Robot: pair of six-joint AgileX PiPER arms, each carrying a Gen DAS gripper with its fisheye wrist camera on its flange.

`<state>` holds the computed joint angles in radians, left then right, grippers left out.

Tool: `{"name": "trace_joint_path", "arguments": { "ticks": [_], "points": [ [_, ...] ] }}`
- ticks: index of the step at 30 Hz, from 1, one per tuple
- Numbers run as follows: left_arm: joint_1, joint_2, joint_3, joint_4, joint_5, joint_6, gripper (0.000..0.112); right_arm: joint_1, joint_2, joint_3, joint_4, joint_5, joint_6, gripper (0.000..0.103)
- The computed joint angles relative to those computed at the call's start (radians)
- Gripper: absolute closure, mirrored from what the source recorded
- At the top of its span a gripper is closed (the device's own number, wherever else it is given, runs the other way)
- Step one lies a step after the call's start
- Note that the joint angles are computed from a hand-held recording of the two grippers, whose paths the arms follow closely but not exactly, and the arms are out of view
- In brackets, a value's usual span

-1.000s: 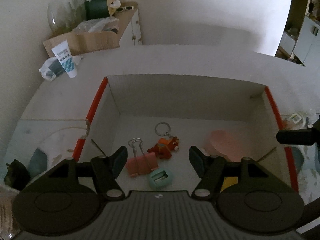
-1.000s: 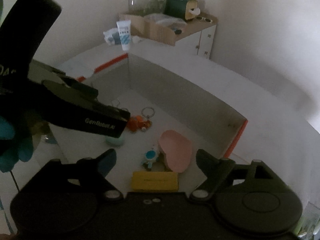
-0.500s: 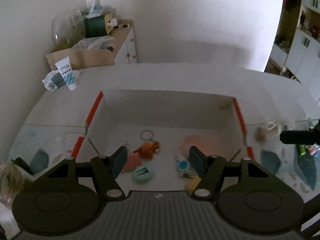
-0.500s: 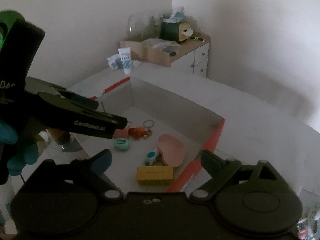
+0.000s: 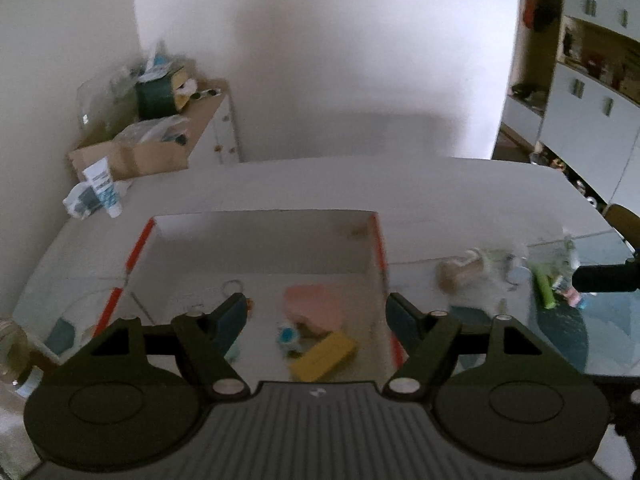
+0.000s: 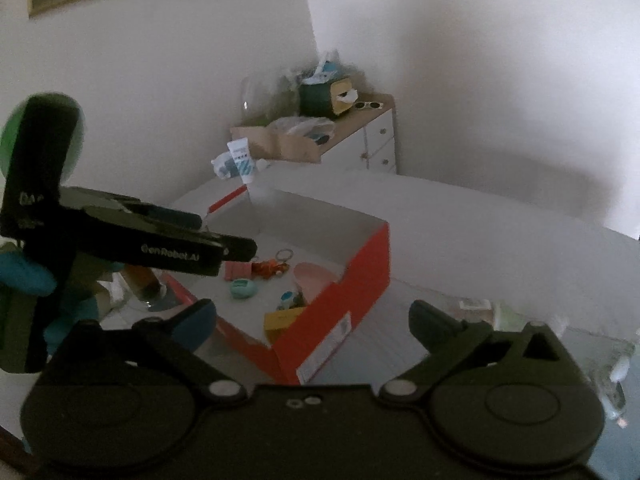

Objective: Organize rigid objects
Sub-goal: 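Withdraw both tools from the shoebox back toward the table items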

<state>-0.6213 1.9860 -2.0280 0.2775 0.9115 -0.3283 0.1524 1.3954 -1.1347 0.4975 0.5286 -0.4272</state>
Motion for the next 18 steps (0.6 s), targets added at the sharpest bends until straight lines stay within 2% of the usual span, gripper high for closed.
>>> {"name": "trace_joint_path", "arguments": {
  "ticks": [2,4,10,18],
  "points": [
    [-0.031,-0.003,0.004,0.008,-0.005,-0.016,0.036,-0.037,-0.05,0.045,0.035,0.009,-0.041,0.0],
    [-0.058,-0.006,0.01,0.001,-0.016,-0.032,0.029,-0.077,-0.094,0.083,0.056,0.023,-0.073,0.0],
    [-0.136,0.013,0.01,-0.002,-0.054,-0.06,0.029,-0.246,-0.201,0.18,0.125,0.081,-0.21,0.0],
    [-0.219,0.096,-0.065,-0.048,-0.066,-0.081,0.027,-0.56,-0.232,0.241,0.242,0.199,-0.429,0.0]
  ]
}}
